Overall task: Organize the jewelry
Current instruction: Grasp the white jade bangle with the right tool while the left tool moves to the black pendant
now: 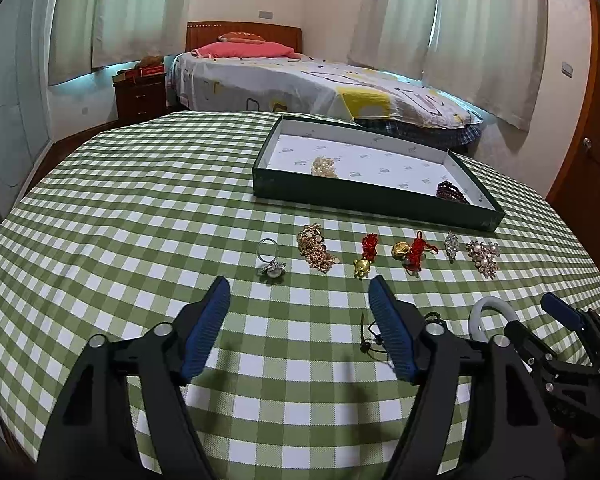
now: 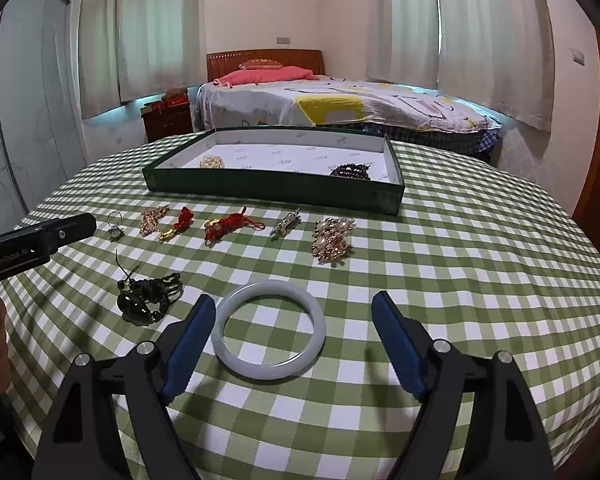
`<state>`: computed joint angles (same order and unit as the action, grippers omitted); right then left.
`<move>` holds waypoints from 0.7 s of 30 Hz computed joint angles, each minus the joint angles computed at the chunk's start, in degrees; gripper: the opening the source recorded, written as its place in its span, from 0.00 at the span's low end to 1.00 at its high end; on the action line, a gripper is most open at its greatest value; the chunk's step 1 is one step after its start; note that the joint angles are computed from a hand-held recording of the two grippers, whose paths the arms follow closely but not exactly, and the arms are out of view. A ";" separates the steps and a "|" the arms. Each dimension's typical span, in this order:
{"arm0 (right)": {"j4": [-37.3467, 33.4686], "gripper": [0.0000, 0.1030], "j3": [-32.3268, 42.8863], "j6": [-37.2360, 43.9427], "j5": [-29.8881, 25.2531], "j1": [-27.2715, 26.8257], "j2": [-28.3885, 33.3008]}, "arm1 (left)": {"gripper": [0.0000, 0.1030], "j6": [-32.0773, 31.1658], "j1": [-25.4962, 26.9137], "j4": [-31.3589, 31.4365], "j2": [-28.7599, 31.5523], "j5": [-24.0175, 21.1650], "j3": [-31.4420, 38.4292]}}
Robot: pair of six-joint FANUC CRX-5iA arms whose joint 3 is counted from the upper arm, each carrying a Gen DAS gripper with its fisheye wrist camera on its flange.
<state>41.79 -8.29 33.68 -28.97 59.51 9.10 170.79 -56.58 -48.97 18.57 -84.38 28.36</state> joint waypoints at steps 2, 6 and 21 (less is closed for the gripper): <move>-2.20 0.78 1.11 2.29 -0.92 0.27 0.57 | 0.69 0.06 0.07 0.40 0.08 0.36 -0.20; -7.54 0.78 4.23 7.68 -3.38 0.65 2.11 | 0.69 -0.70 0.24 1.49 0.74 1.05 -0.08; -13.04 0.66 6.13 12.13 -4.53 0.49 2.79 | 0.76 -5.40 -0.68 2.21 3.46 2.52 3.17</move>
